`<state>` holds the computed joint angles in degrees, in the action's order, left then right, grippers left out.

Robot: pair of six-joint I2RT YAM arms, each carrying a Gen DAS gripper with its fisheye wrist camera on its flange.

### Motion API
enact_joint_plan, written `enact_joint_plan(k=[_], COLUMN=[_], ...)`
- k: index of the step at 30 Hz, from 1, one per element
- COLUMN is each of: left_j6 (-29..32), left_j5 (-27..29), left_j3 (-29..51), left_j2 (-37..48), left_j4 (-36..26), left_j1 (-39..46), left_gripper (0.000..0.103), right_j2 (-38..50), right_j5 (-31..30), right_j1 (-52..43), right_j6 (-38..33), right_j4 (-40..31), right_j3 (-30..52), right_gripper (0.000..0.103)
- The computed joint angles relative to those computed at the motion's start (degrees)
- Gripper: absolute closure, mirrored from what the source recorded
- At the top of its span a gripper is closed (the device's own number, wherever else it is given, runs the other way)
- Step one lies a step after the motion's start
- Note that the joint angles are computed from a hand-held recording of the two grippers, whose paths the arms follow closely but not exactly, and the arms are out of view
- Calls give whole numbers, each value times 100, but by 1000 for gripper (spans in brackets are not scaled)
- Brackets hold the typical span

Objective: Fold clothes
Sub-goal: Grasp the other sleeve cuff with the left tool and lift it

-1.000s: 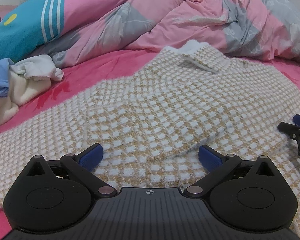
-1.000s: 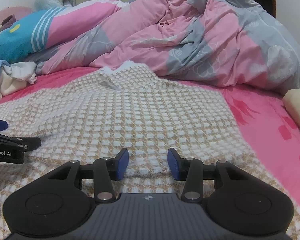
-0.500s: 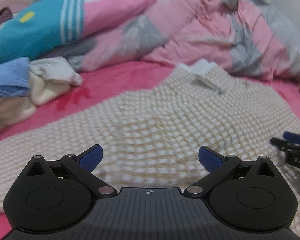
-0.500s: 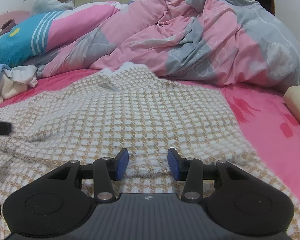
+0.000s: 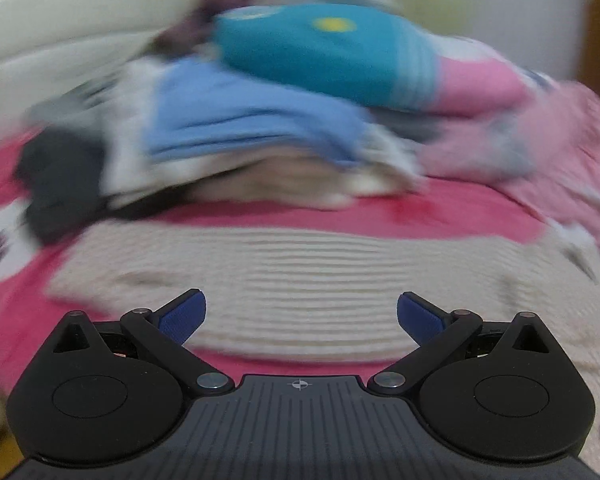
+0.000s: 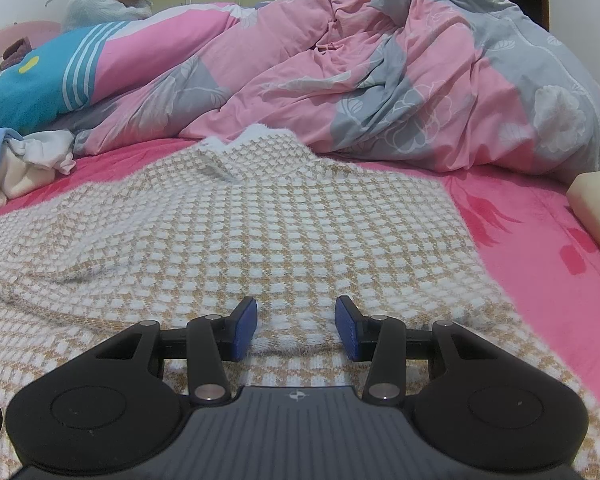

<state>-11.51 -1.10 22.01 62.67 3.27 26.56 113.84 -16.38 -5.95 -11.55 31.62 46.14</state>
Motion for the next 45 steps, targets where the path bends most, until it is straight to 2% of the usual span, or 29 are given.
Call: enact_joint_plan(k=[3, 7, 10, 14, 16, 18, 19, 20, 21, 24, 28, 32, 35, 40, 45], left_j6=[-147, -806, -1180, -1400, -1514, -1556, -1567, -1534, -1411, -1115, -893, -554, -319, -171, -168], left_j5=[647, 1520, 1380, 819, 474, 118, -34, -173, -360, -959, -1582, -1783, -1936, -2022, -2016], left_j3=[6, 40, 17, -85, -55, 30, 110, 157, 162, -89, -639, -689, -592, -26, 856], left_j2=[224, 953, 1442, 1916, 2118, 2350, 2476, 2547, 2550, 2278, 1430, 722, 583, 1594, 3031], left_j4=[-7, 315, 814, 1708, 2024, 2222, 2250, 2288, 2352, 2808, 3635, 3824, 4093, 4737, 4941], left_j1=[1149, 2181, 2332, 2191, 2052, 1963, 1933, 1896, 1801, 1432, 678, -378, -1405, -2992, -4095], left_gripper=[1, 3, 6, 11, 20, 44, 50, 61, 70, 83, 86, 87, 87, 87, 87], right_j2=[-8, -31, -37, -35, -33, -32, -31, -30, -30, -27, -16, -4, 1, 7, 3], right_j5=[33, 125, 157, 156, 155, 147, 141, 135, 130, 120, 101, 71, 44, -17, -86], right_j1=[11, 53, 74, 75, 75, 75, 72, 69, 67, 62, 47, 33, 22, -8, -41], right_j6=[-16, -51, -53, -58, -63, -55, -52, -48, -45, -38, -39, -20, 4, 39, 85], right_j4=[7, 36, 41, 41, 41, 52, 51, 50, 50, 62, 58, 73, 85, 104, 126], right_j3=[-11, -47, -52, -49, -46, -54, -52, -50, -50, -56, -42, -39, -40, -48, -66], right_gripper=[57, 57, 57, 57, 57, 57, 57, 57, 57, 57, 57, 57, 57, 57, 57])
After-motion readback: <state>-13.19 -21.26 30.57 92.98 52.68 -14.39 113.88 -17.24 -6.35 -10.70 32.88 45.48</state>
